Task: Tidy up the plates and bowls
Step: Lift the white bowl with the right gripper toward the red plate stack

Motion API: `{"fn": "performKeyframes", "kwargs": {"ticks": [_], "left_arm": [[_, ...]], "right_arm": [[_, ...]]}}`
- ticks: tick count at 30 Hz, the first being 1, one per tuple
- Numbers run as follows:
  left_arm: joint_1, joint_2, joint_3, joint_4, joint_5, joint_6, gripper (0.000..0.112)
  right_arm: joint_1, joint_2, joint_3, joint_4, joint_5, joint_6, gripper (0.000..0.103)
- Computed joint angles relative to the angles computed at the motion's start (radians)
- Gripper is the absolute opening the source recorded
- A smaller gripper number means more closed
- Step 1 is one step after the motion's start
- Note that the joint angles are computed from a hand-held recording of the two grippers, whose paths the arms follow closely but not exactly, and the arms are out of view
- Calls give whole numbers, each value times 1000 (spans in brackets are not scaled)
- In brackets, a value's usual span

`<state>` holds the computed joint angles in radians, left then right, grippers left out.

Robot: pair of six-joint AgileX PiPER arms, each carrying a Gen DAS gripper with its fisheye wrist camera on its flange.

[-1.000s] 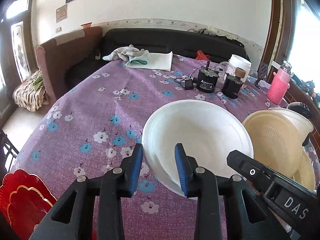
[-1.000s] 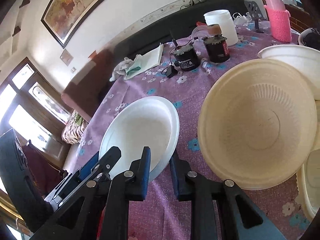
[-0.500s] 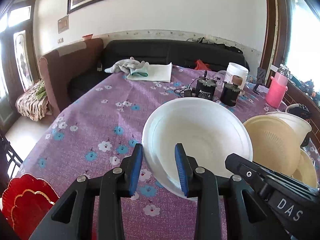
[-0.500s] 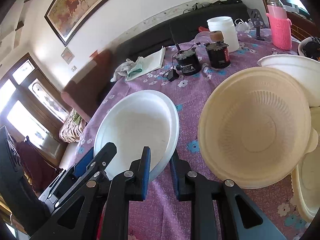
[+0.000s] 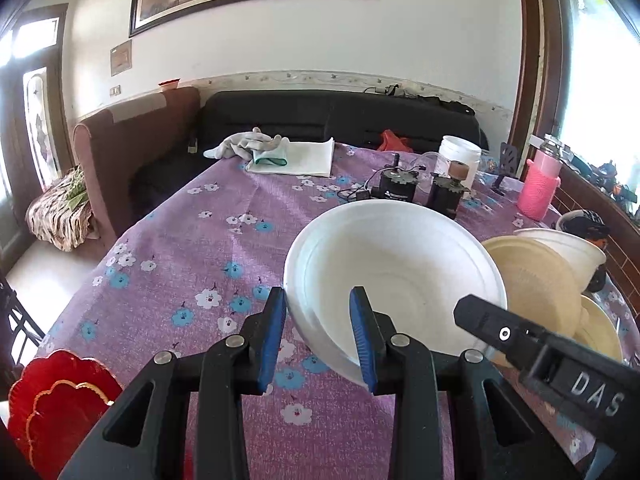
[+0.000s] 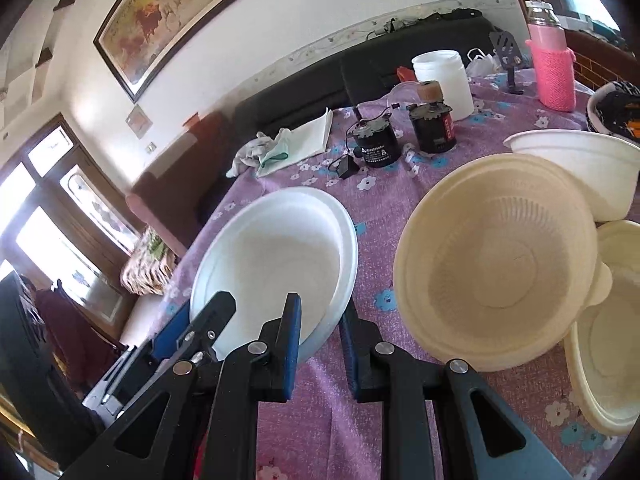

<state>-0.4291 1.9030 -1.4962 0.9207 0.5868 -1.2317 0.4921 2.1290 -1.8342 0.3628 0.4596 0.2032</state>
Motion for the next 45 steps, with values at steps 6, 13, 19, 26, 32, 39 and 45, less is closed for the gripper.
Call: {"fn": "performKeyframes", "kwargs": {"ticks": [6,13,19,26,32,39,45], "left_arm": [[-35,-68,75,7,5,-2,31],[-106,-162,182,74,37,-58,31],[-183,-255,290,142,84,-111,32],[-230,-357,402,168,118,-151,34],[-252,-459,496,173,139,-175,38],[-237,-595,629,168,144,-209,40],[-201,-711,737,152,157,-211,41]], "right_arm": [[7,-93,126,14,-32,-16,22],[34,-232,338,24,-107,-27,21],[58,-352,492,26,-154,-24,21],[109,-448,578,-78,-170,67,21],[167,-475,595,-184,-162,169,21],[261,-457,547,-322,-125,294,21],[325,-388,466,-291,-88,276,21]]}}
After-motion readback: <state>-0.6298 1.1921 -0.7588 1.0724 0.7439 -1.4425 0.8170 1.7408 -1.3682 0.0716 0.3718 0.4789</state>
